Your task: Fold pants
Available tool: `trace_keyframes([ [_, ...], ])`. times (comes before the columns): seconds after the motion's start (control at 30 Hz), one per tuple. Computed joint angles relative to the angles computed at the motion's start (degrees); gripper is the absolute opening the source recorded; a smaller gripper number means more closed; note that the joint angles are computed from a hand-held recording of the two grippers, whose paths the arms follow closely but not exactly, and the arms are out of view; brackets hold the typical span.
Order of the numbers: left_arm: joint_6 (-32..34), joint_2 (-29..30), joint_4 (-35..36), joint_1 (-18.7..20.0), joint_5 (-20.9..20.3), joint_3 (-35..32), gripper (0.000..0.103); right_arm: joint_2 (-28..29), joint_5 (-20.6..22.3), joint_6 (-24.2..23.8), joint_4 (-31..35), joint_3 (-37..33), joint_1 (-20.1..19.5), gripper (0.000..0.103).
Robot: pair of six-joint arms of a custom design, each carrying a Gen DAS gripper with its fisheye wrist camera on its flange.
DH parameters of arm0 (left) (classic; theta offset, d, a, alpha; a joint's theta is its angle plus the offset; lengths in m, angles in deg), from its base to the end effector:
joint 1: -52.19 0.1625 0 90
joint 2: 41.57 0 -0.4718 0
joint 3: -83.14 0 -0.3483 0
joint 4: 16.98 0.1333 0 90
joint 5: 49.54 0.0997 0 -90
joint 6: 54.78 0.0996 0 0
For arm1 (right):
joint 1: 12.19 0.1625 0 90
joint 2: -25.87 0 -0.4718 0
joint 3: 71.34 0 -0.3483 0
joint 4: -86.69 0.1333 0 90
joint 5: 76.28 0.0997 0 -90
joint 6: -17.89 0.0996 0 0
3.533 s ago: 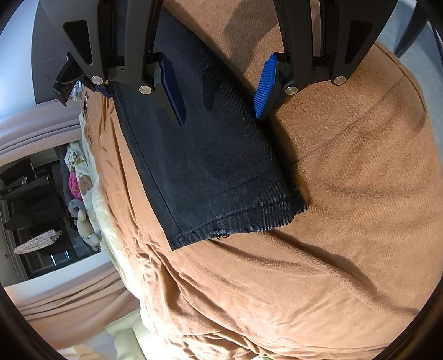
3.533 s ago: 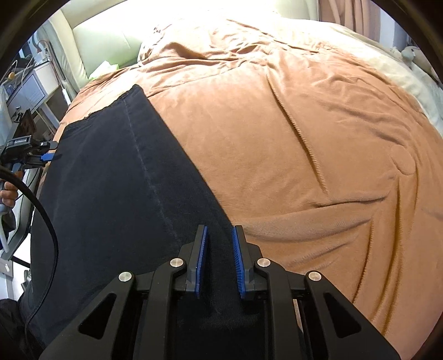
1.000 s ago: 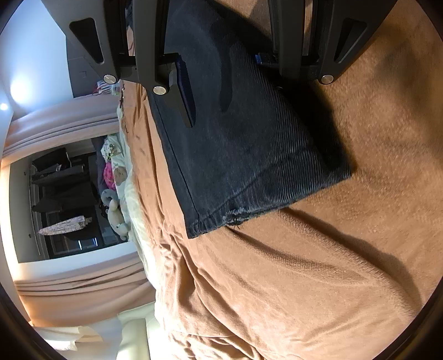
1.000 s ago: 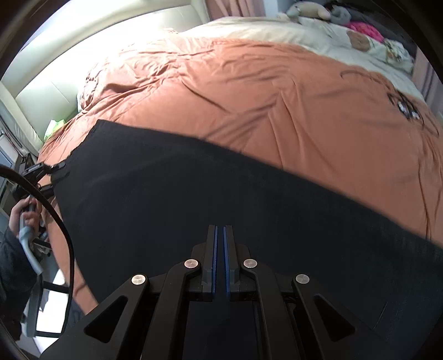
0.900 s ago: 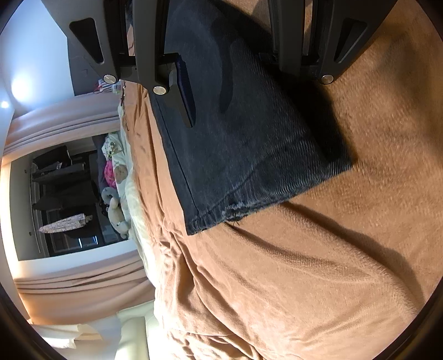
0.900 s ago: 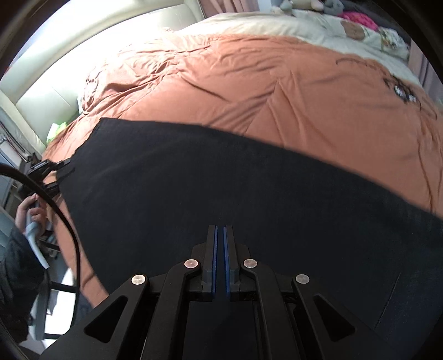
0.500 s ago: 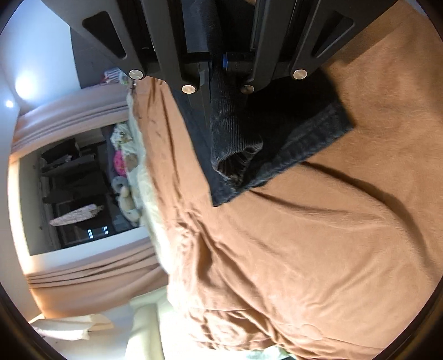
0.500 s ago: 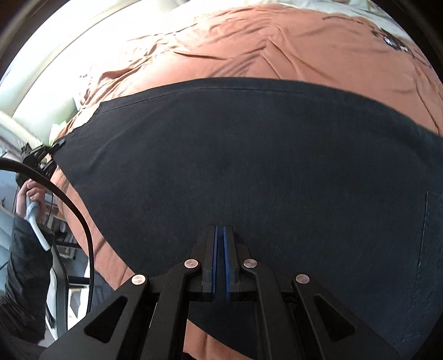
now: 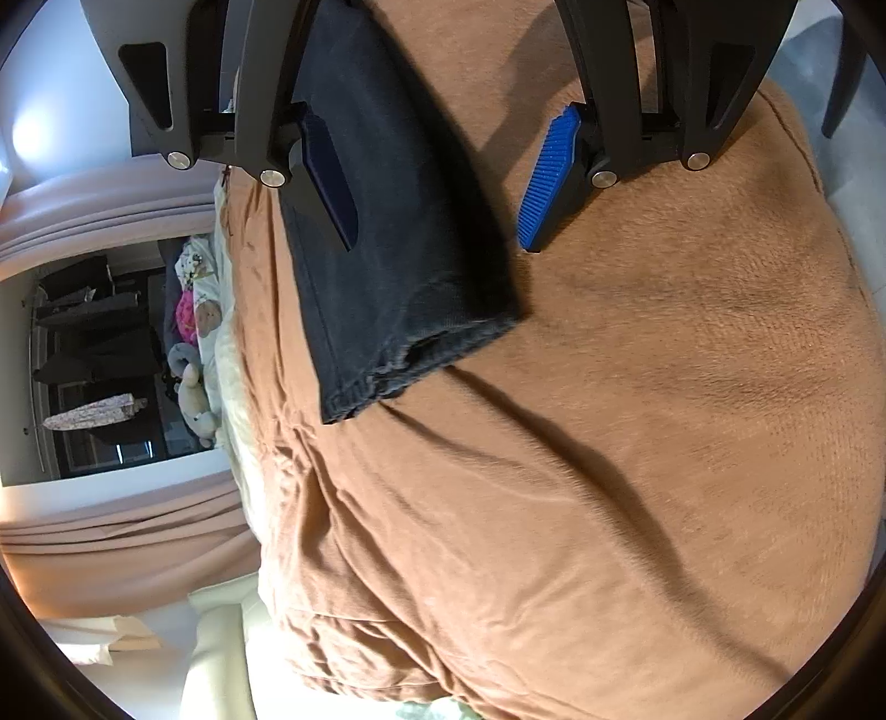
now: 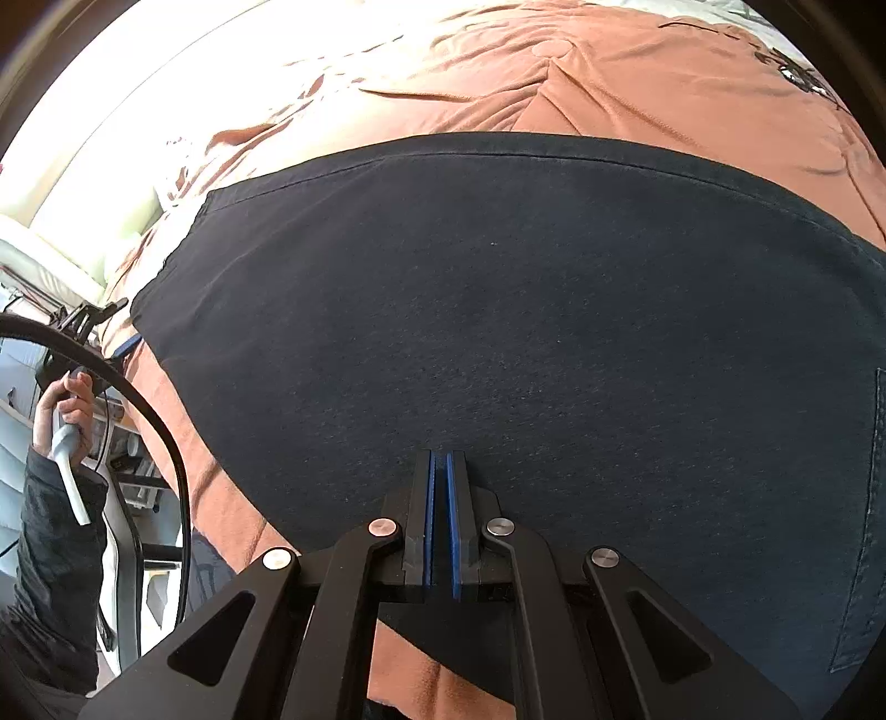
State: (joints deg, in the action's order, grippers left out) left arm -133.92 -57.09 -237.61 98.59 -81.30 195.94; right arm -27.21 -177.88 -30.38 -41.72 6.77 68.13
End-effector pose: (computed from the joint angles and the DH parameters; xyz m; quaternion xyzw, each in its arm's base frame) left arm -0.2025 -0.5288 -0.0457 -0.3884 0.7543 -0.5293 0.0033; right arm -0.0092 -0.7274 0.3205 0.3154 -0.9365 0.0528 0.1440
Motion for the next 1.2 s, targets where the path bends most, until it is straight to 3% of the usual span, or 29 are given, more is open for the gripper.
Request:
trace_keyframes([
  [0.3,6.02,-1.18,0.93,3.6,-1.48,-2.7,0.061,-2.11,0.09,1.37,-0.64,2.94,-0.3,0.001],
  [0.47,11.06,-0.15,-3.18,4.15,-2.7,-4.43,0.061,-2.29,0.08,2.96,-1.92,4.76,-0.92,0.001],
  [0.53,13.83,1.17,-6.68,4.12,-4.97,-5.28,0.061,-1.69,-0.95,3.36,-3.71,5.13,-0.67,0.001],
  [0.87,12.81,0.95,-1.52,4.58,-4.49,-6.27,0.019,5.1,-4.42,8.65,-7.55,-2.46,1.91,0.001],
  [1.03,13.72,0.69,-1.05,4.65,-3.89,-6.77,0.007,9.53,-6.74,11.44,-7.49,-8.72,3.27,0.0],
  [1.2,17.49,0.27,-4.74,4.56,-4.9,-7.14,0.005,14.66,-7.07,14.13,-4.5,-17.48,4.18,0.0],
])
